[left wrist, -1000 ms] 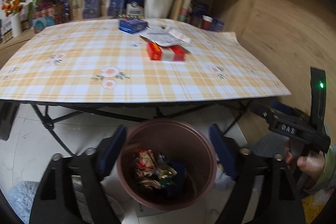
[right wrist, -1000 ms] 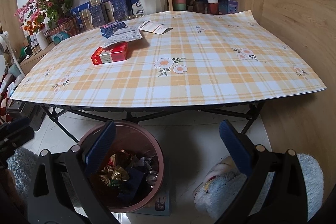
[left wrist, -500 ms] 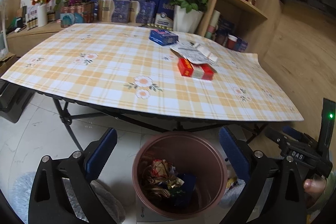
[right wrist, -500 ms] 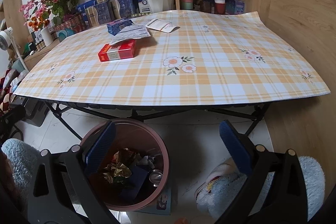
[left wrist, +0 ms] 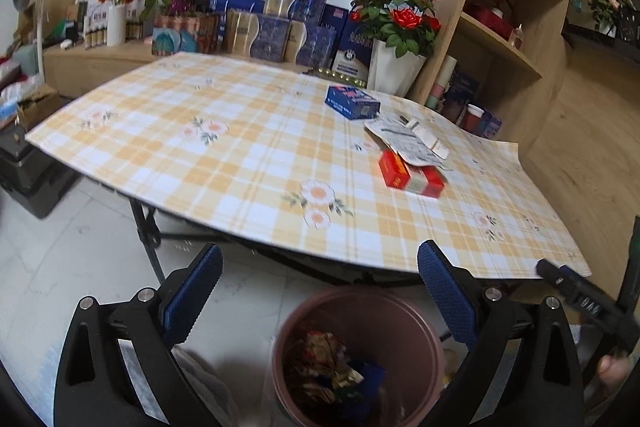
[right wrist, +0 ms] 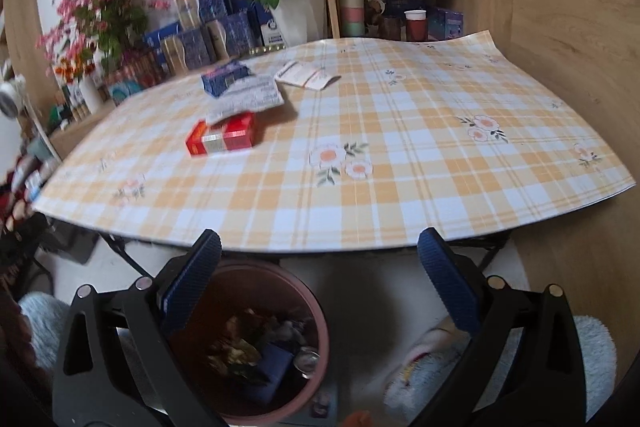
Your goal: Collect trash
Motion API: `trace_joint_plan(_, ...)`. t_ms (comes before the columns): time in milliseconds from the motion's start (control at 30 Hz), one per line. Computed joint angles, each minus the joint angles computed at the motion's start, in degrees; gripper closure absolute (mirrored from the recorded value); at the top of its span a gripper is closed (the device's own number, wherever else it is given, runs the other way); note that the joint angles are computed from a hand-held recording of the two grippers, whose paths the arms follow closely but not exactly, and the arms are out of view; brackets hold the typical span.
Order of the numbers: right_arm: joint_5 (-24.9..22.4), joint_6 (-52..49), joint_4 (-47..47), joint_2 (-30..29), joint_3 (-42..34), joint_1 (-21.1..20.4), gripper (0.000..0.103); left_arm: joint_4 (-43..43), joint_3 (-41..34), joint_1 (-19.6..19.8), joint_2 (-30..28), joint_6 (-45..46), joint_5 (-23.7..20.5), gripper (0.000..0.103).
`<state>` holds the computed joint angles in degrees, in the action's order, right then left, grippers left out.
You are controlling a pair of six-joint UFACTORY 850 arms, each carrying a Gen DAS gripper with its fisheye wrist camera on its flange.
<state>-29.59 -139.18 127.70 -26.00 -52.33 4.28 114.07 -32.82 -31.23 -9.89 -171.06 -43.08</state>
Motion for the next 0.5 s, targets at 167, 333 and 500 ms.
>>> trace_joint_plan(167,1.44,4.05,-4.91,-1.71,-5.04,1.01,0.006,-1.16,-1.60,2.40,-0.43,5.76,-0.93,0.007)
trace_joint_plan(333,3.67,17.74,-20.24,-5.61,-14.36,3.41,0.006,3.69,-3.43,7.01,-1.17,5.70,0.98,0.007)
trace_joint_plan(500,9.92,30.17,-36.82,-11.58,-26.13,9.35,0.006,8.81,-6.14,11.60,-3.02,5.53,2.59,0.007)
